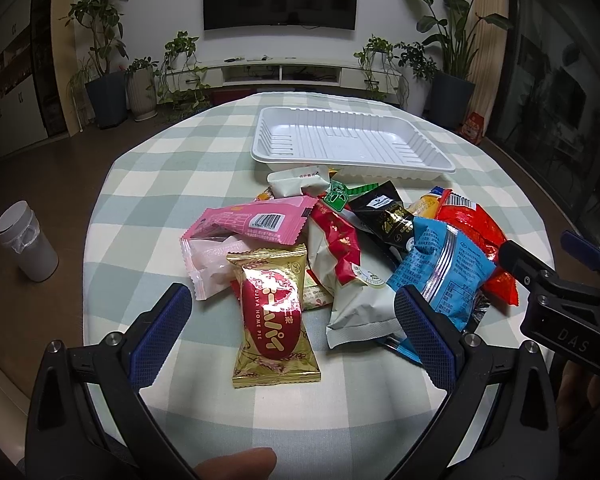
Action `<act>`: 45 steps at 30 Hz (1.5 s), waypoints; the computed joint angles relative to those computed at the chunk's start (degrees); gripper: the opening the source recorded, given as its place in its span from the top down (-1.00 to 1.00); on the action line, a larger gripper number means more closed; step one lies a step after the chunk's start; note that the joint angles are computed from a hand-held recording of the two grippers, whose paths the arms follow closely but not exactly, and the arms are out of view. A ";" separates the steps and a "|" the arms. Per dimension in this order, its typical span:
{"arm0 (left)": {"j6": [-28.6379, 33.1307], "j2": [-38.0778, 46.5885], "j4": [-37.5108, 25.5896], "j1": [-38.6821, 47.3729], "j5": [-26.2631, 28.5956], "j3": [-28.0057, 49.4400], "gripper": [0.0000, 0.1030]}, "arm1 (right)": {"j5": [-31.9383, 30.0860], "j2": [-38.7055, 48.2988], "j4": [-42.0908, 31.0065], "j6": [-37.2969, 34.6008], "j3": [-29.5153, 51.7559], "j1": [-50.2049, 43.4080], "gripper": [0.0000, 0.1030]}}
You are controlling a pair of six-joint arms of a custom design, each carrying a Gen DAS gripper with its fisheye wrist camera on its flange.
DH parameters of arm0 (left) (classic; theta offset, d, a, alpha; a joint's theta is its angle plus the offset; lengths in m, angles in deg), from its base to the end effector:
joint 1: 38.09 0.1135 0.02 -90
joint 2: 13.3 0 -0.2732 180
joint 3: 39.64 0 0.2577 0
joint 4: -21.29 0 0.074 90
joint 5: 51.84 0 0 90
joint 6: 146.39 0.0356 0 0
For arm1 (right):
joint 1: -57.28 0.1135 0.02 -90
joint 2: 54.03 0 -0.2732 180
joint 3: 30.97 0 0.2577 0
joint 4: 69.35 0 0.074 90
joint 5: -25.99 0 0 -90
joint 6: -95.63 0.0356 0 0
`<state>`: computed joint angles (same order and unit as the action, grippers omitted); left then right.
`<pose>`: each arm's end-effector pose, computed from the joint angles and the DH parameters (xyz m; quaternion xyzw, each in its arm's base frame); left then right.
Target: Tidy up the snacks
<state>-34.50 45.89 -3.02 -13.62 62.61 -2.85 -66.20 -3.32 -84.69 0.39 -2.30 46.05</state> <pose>0.1802 0.0658 0.1725 0.0576 0.9099 -0.0390 0.4089 0.1699 -0.0323 0.1617 0.0384 0.8955 -0.0465 0.4410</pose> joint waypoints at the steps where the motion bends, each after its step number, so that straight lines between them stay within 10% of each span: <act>1: -0.10 -0.02 0.23 -0.16 -0.11 -0.20 -0.99 | -0.03 0.09 0.06 -0.03 0.03 -0.05 -1.00; 21: -0.10 -0.68 1.76 0.89 0.37 -1.14 -0.99 | -0.43 -0.67 -0.90 -0.26 0.27 -0.48 -1.00; 25: 6.49 1.21 -1.55 4.72 4.37 0.85 -0.99 | -1.21 -1.10 -0.78 -0.13 -0.04 -0.71 -1.00; 29: 19.19 10.71 -16.51 16.29 21.37 9.22 -0.99 | -7.47 -3.38 -2.80 -0.28 0.45 -4.15 -1.00; 38: 19.86 14.75 -25.23 18.06 14.96 15.68 -0.99 | -33.88 2.89 -9.84 -0.09 6.40 -22.61 -1.00; 45: 11.28 18.28 -18.10 10.68 7.09 15.62 -0.99 | -36.74 4.99 -14.04 -2.18 7.74 -21.11 -0.86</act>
